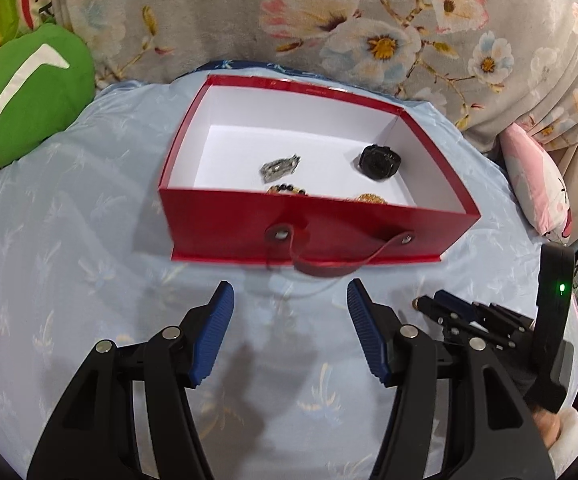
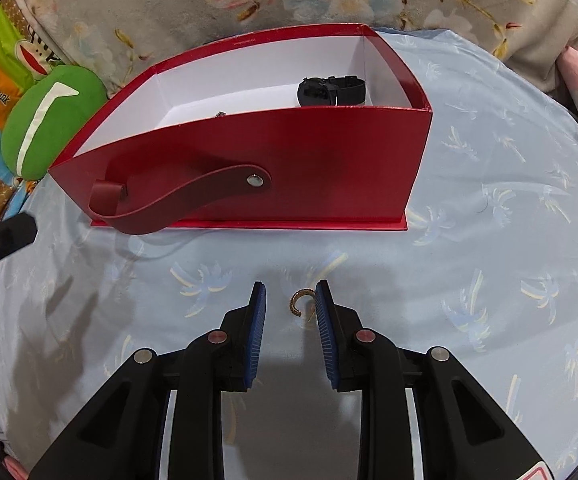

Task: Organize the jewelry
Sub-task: 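Close the right tool on the thin rose-gold ring band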

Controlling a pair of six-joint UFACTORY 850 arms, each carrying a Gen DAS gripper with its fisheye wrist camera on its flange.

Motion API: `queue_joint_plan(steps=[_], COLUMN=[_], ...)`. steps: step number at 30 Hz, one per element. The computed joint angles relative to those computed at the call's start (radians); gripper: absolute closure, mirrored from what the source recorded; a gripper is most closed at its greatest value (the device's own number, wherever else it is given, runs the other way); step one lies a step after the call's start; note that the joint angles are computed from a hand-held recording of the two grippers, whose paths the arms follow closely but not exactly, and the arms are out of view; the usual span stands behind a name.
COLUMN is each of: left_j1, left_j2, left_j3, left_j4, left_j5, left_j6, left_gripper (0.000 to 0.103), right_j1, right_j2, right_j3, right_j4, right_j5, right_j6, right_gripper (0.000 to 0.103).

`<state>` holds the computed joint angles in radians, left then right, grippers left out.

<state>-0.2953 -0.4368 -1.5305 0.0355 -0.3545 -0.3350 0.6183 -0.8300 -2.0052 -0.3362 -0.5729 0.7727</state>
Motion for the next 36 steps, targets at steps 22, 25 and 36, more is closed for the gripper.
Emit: queue_joint_plan(steps=[22,25,36], left_j1=[0.04,0.035,0.014], left_j2=[0.107,0.103,0.096], left_j3=[0.174,0.172,0.172], left_j4=[0.01,-0.006,-0.049], left_j5=[0.02,0.018,0.008], left_j6=[-0.072,-0.053,-0.006], left_gripper=[0.046,0.046,0.046], right_j1=[-0.002,-0.006,0.007], right_j2=[-0.012,0.004,0.079], right_j3=[0.008,0.036,0.126], right_j4=[-0.048,-0.047,-0.101], right_j5=[-0.042,-0.026,0.019], right_j6=[0.061,0.07,0.133], right_gripper=[0.098,0.098,0.098])
